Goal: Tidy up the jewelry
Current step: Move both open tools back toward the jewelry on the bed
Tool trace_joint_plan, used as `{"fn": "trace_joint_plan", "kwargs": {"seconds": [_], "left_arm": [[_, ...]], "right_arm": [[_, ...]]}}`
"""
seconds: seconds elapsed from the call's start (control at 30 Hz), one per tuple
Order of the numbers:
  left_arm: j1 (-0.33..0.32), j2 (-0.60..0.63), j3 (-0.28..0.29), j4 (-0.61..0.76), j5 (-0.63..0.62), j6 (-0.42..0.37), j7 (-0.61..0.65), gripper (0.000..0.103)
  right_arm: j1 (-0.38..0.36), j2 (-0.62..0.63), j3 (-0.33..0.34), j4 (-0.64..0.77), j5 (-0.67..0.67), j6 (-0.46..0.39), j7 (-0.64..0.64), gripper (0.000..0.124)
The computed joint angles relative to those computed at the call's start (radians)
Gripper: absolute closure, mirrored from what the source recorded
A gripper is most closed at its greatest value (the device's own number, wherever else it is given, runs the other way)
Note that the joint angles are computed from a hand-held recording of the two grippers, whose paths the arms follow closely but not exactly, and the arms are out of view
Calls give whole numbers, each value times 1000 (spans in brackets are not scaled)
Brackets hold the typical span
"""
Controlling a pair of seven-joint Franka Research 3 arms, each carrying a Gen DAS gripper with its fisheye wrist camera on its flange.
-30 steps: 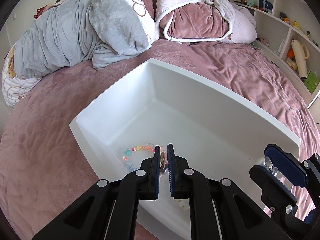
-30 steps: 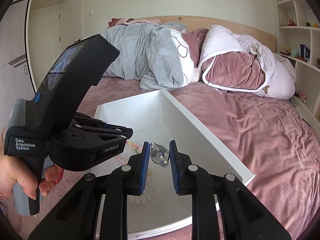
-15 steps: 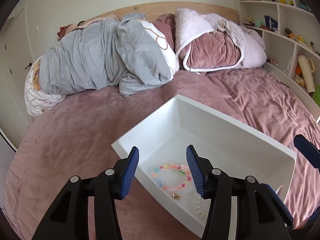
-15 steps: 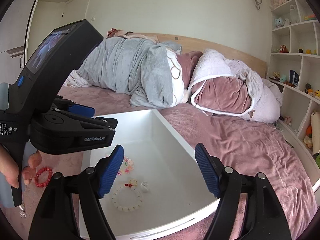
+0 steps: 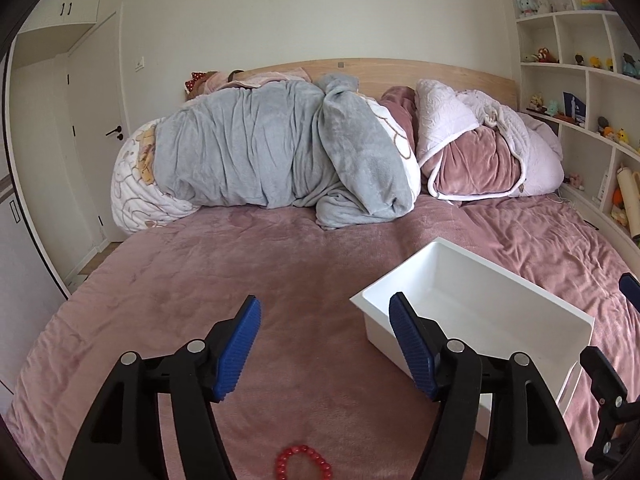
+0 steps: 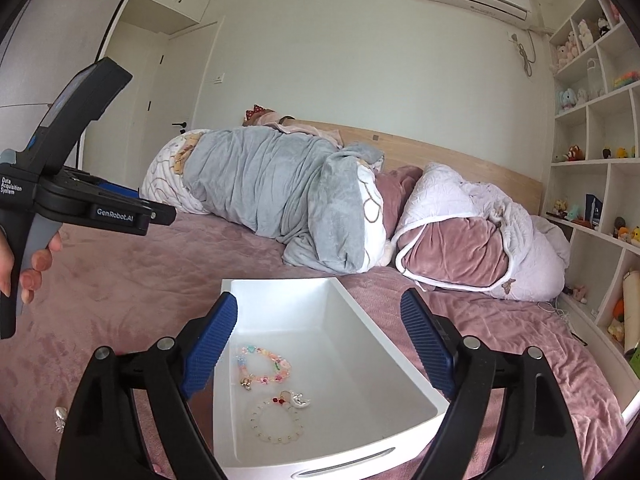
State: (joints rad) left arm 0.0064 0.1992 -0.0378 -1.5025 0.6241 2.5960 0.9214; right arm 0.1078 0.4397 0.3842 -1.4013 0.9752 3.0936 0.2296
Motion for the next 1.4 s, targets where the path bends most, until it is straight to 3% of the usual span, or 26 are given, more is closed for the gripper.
{"fn": "trace_joint_plan", "kwargs": {"seconds": [0.13,0.27,0.57,0.77,1.03,1.2,1.3,1.4], "left_arm": [[31,-132,15,-175,26,61,-89,28],[85,-249,11,-338,56,122,-165,25],[193,-437,-32,-576,174,172,-253,18],[245,-514,-72,-678,247,204,-295,15],[278,-579,-94,-815,239,262,-369,12],[266,-573,-80,-898,190,300,-345,12],[170,-548,2,-925,15,301,-173,12],[108,-527,50,-941,-133,302,-23,12]], "right_arm": [[-39,-35,70,-49,71,15,-134,40],[-29,-76,60,-91,141,-22,-205,40],[57,-143,-45,-162,177,-131,-237,40],[106,-186,-91,-217,232,-177,-371,40],[163,-219,-173,-273,85,-327,-326,39],[183,-216,-209,-287,-68,-398,-223,40],[188,-206,-228,-282,-176,-445,-133,39],[196,-194,-240,-282,-272,-458,-61,40]]}}
